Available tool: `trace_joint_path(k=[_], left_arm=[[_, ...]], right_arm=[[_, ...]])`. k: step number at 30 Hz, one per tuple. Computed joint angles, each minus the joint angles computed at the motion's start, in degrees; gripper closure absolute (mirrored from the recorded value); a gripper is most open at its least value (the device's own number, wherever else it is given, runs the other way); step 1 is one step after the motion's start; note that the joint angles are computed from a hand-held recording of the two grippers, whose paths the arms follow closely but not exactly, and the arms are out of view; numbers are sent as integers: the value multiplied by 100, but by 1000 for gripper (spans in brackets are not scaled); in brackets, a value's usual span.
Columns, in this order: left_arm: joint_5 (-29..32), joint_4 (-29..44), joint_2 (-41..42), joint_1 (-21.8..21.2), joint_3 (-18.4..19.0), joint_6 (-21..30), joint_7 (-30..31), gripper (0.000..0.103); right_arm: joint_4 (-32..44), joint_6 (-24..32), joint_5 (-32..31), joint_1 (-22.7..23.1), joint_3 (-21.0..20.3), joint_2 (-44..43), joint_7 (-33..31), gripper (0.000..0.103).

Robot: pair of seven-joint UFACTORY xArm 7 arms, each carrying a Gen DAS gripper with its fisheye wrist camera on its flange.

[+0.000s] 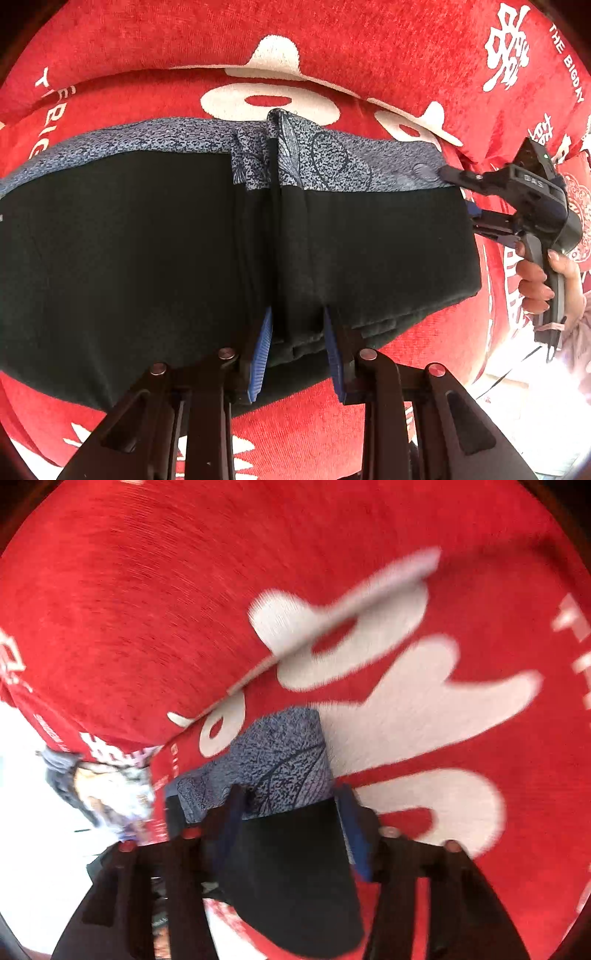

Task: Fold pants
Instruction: 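Fold the held pants end over onto the strip with the right gripper while the left gripper pins the waistband, then release the pants and lift both grippers away from the folded bundle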

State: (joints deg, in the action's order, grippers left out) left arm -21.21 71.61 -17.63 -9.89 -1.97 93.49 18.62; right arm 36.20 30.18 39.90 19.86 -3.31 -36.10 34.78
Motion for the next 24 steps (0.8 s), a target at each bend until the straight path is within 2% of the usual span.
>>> trace_joint_path(k=[2,4,6,8,11,12,13,15,16,18,19,20,21,24], left_arm=[[25,24,-50,11,-1,14,-44,73],[55,1,-106,19,3,9,-56,73],[82,-66,-134,17,-9,-40,-67,72],[143,-99,-113,11,-54,-122,-151,72],[219,-98,-115,6,-81,-242,-268,72],[237,-76,-113,2,-80,-236,-299,66],[363,-68,-147,8,-117,-296,-349,50],[637,-120,-278,27,-175,-528,-419,41],[685,-97,-298,32,-157,-571,-431,41],[785,-72,-316,66,-119,-618,-480,41],[895,-67,-327,95,-125,-664,-530,41],[982,-80,-337,114,-129,-708,-560,41],[1068,-93,-347,135,-131,-746,-594,41],[1282,-109,-351,204,-100,-774,-650,41]], right_arm=[[94,-14,151,132,-72,-2,-95,66],[267,256,-112,69,9,-26,-13,67],[752,1191,-1077,-429,381,262,408,67],[1410,2021,-2061,-720,729,838,581,66],[2224,2692,-3278,-934,1258,1442,880,46],[2539,3000,-3600,-938,1389,1611,999,46],[2858,3307,-3864,-924,1470,1762,1077,46],[3283,3749,-4472,-883,1687,1859,1442,45],[3346,3784,-4712,-907,1816,1786,1586,45],[3261,3260,-4735,-693,1767,1546,1749,49],[3194,2805,-4387,-544,1654,1544,1649,54],[3055,2582,-4052,-429,1496,1467,1431,64],[3060,2289,-3676,-239,1346,1630,1221,68],[3398,1669,-3349,-179,1447,2413,1159,70]])
